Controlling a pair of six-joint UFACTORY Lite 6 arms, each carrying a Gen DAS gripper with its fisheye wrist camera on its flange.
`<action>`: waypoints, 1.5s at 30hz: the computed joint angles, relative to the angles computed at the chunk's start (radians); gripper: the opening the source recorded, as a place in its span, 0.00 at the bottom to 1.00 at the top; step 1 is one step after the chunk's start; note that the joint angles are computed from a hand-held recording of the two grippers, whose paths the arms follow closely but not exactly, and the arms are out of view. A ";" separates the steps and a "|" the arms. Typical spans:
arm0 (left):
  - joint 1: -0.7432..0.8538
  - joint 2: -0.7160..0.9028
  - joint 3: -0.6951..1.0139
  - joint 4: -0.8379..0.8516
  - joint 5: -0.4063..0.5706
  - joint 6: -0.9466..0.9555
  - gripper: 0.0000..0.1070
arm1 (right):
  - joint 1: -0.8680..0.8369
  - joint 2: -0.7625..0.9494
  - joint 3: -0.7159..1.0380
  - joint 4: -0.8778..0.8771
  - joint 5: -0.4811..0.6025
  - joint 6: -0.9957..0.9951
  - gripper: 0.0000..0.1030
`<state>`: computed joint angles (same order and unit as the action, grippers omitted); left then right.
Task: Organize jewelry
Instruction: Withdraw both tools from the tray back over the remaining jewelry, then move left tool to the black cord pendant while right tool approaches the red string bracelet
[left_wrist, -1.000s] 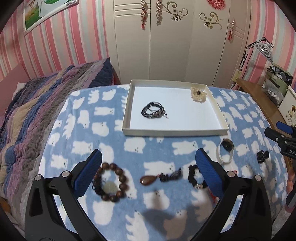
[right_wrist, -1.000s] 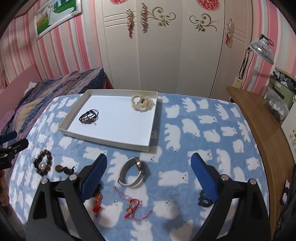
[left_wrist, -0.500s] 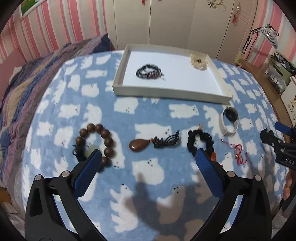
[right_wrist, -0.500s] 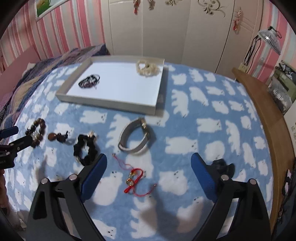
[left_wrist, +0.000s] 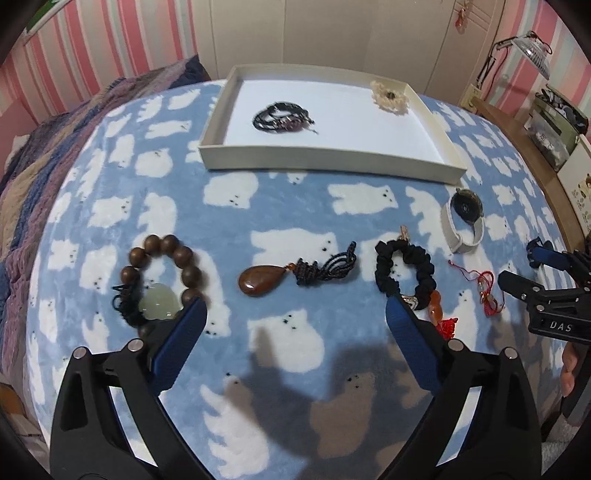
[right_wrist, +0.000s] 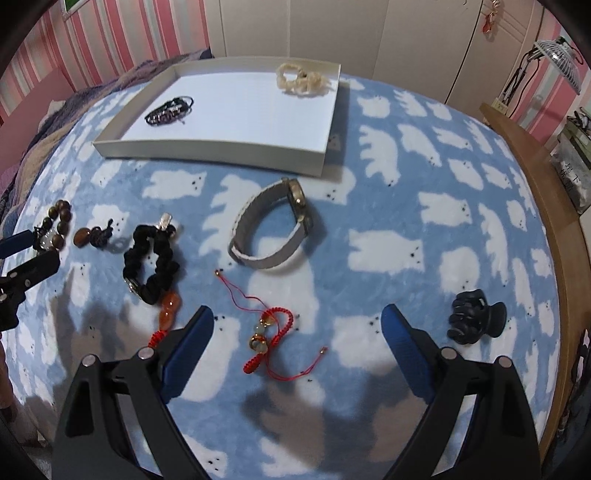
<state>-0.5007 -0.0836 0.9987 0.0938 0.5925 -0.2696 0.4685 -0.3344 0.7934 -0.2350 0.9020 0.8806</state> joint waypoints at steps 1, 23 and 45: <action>0.000 0.016 0.006 -0.010 -0.002 0.011 0.89 | -0.004 0.003 -0.002 0.008 -0.004 -0.008 0.89; -0.006 0.198 0.090 -0.098 -0.030 0.125 0.70 | -0.011 0.141 0.025 0.054 -0.058 -0.082 0.87; -0.044 0.420 0.300 -0.023 -0.010 0.134 0.39 | -0.082 0.209 0.024 0.208 -0.112 -0.258 0.44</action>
<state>-0.5446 0.3360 1.2982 0.0707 0.5826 -0.1352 0.3860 -0.1251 0.8174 -0.0272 0.7897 0.6222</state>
